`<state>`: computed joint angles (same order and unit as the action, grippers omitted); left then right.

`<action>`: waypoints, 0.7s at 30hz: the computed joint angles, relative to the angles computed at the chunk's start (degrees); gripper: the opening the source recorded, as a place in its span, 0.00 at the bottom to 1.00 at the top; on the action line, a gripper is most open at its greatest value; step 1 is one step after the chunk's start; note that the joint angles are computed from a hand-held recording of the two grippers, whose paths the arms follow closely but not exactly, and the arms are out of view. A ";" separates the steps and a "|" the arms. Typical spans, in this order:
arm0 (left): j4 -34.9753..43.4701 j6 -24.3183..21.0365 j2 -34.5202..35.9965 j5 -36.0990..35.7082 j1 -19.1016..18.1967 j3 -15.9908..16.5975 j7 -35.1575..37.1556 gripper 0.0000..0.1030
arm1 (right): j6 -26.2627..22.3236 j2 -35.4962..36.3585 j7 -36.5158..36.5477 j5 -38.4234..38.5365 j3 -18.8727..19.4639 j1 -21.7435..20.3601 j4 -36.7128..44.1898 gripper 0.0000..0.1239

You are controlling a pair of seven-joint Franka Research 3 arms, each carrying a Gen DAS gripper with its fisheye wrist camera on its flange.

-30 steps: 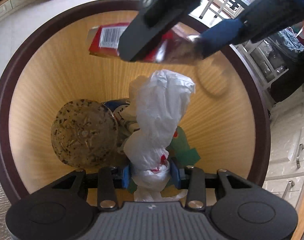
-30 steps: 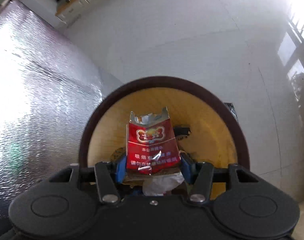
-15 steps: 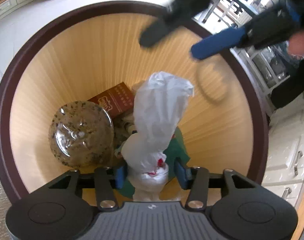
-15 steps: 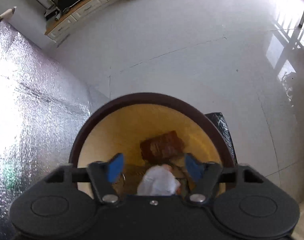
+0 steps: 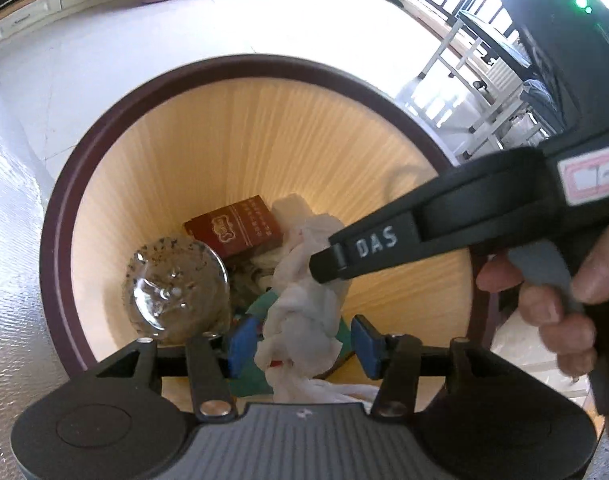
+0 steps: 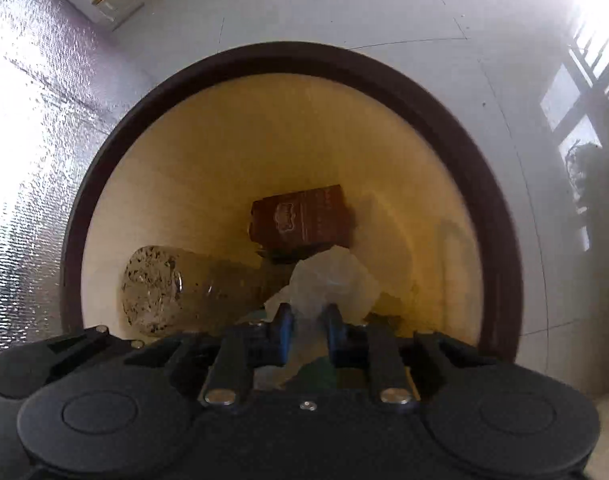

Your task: Collect trash

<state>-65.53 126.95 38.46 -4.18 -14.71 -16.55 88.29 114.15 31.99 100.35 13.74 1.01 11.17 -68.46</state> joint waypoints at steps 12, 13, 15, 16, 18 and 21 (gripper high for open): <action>-2.06 -0.88 -5.83 4.66 -2.19 2.25 -8.42 0.62 | 3.23 -9.34 -3.00 0.22 -0.61 -1.20 -5.73 0.24; -2.54 -0.68 -6.66 5.31 -2.31 2.47 -9.11 0.63 | 3.56 -10.68 -2.74 -0.03 -0.77 -1.21 -6.72 0.26; -3.48 -0.45 -8.62 6.55 -2.52 2.84 -10.67 0.65 | 5.03 -12.79 -2.17 -0.52 -1.02 -1.18 -8.54 0.30; -3.81 -0.53 -9.53 7.10 -2.59 2.96 -11.35 0.67 | 5.54 -13.83 -2.06 -0.68 -1.05 -1.20 -9.35 0.31; -4.64 -0.45 -11.70 8.47 -2.81 3.30 -12.85 0.70 | 6.82 -16.63 -1.70 -1.20 -1.16 -1.18 -11.34 0.34; -6.40 -0.05 -15.33 9.92 -2.96 3.49 -15.28 0.75 | 8.23 -20.45 -0.85 -2.73 -1.21 -0.90 -13.65 0.40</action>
<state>-71.93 126.89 23.13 5.74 -17.66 -13.06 73.01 122.38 11.54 99.50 11.02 -0.20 10.27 -82.12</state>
